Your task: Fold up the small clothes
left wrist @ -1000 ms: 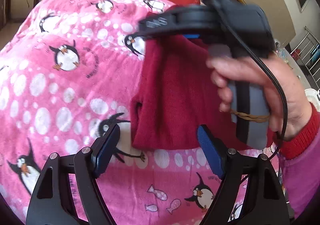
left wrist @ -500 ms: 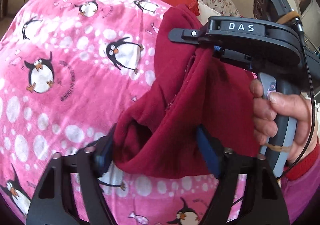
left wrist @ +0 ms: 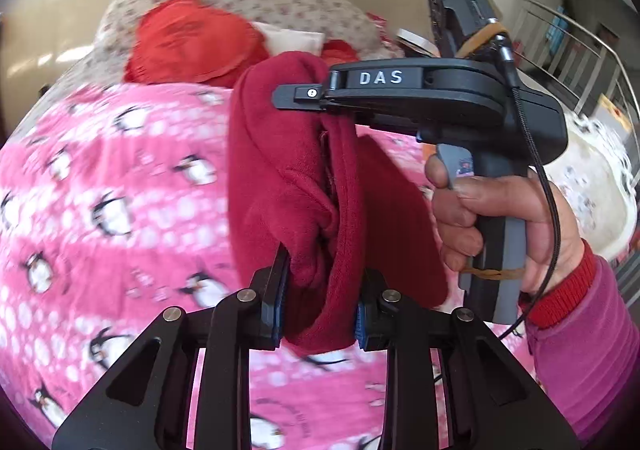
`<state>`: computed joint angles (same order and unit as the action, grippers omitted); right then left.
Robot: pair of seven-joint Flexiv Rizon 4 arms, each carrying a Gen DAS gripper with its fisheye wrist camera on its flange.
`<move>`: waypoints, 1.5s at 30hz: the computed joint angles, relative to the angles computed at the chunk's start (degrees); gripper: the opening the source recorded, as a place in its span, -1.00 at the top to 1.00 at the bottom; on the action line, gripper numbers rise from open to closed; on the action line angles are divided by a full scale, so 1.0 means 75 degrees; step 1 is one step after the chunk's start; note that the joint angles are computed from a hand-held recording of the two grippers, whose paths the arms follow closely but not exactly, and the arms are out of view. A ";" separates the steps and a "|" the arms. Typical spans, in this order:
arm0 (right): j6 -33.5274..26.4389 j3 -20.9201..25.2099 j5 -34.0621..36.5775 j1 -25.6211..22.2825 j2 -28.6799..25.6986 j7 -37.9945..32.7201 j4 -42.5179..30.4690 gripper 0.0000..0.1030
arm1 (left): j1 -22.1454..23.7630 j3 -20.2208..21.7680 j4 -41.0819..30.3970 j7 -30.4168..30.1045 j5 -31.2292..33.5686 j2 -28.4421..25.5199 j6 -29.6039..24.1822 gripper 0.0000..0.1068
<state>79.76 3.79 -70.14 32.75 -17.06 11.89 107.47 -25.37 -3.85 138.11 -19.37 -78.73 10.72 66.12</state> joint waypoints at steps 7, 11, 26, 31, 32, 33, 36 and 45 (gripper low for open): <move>-0.0164 0.0261 -0.0931 -0.1100 0.1789 0.1408 0.2114 0.71 | -0.0774 -0.0770 -0.0567 -0.0197 0.0280 -0.0903 0.0327 0.54; -0.0622 0.0701 0.0118 -0.1612 0.2041 0.1081 0.2953 0.71 | -0.0936 -0.1000 -0.0901 -0.1120 0.1238 -0.1644 0.0499 0.52; -0.0029 0.1495 -0.0478 -0.2097 0.3052 0.2065 0.3575 0.06 | -0.0655 -0.0276 0.0096 -0.1519 0.3473 -0.0488 0.1557 -0.04; -0.0721 0.1699 0.0797 -0.1448 0.2361 0.1508 0.3443 -0.04 | -0.0543 -0.0211 -0.0046 -0.1973 0.3387 -0.0950 0.1439 -0.03; -0.0804 0.1648 0.0892 -0.1364 0.2278 0.1403 0.3436 0.30 | -0.0490 -0.0237 -0.0052 -0.2089 0.3464 -0.1003 0.1344 -0.03; -0.0826 0.1582 0.0797 -0.1320 0.2293 0.1454 0.3488 0.50 | -0.0475 -0.0262 -0.0004 -0.2115 0.3465 -0.1001 0.1326 -0.03; -0.0863 0.1514 0.0268 -0.1358 0.2634 0.1944 0.3842 0.66 | -0.0618 -0.0301 0.0204 -0.1885 0.3141 -0.0815 0.1371 -0.04; -0.0853 0.1559 -0.0082 -0.1511 0.2973 0.2577 0.4007 0.67 | -0.0804 -0.0413 -0.0024 -0.1676 0.2770 -0.0958 0.1948 -0.04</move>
